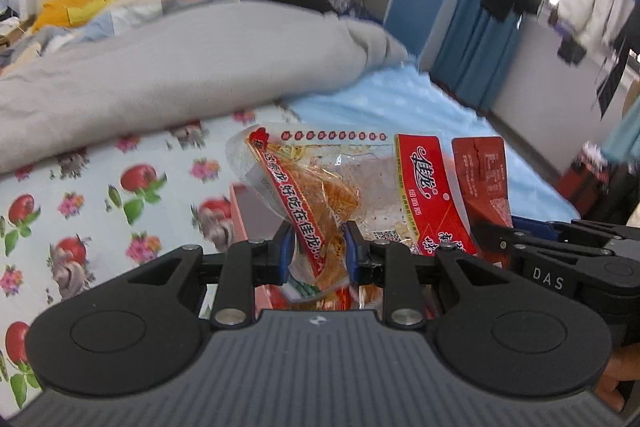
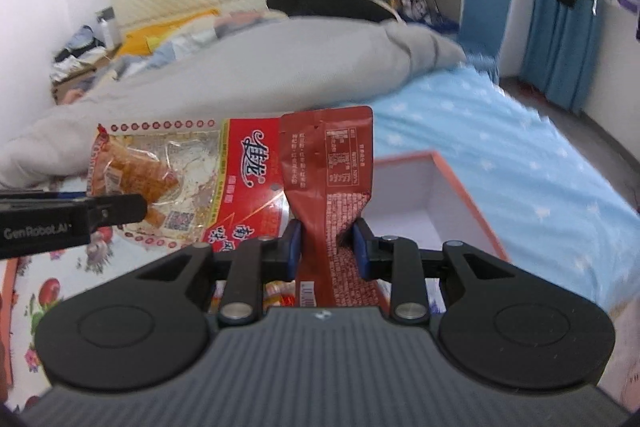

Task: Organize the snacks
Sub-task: 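Lift and carry both packets with both tools over the pink box, then open left gripper over box while right gripper releases red strip packet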

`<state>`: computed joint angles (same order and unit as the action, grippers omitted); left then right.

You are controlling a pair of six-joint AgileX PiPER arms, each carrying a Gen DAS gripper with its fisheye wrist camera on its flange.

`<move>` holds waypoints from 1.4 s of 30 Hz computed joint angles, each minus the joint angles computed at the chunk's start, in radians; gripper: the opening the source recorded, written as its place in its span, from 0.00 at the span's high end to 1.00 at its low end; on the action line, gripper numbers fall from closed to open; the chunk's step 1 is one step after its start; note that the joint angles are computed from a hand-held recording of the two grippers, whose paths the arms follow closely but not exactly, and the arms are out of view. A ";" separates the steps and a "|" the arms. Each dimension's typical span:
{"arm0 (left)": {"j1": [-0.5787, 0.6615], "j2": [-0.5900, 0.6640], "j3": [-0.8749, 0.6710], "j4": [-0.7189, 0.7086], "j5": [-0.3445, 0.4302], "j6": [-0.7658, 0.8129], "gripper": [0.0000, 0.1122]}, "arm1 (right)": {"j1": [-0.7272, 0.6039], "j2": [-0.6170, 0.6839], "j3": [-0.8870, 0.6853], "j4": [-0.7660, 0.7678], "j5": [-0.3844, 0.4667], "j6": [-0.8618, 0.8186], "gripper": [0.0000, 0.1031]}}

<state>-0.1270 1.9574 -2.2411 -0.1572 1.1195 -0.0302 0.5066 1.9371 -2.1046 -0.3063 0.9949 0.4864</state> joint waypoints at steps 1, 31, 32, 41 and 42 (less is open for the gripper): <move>0.000 0.005 0.012 -0.008 0.003 0.008 0.73 | -0.002 -0.009 0.032 0.005 -0.006 0.007 0.70; 0.036 -0.272 0.139 -0.008 -0.004 0.057 0.34 | 0.132 -0.254 0.160 -0.186 0.010 0.203 0.33; 0.036 -0.294 0.152 -0.008 -0.005 0.055 0.34 | 0.143 -0.267 0.169 -0.197 0.013 0.209 0.33; 0.023 -0.537 0.377 0.007 -0.060 0.054 0.34 | 0.296 -0.402 0.316 -0.377 0.031 0.361 0.33; 0.023 -0.567 0.408 0.010 -0.067 0.051 0.34 | 0.313 -0.416 0.336 -0.393 0.029 0.378 0.33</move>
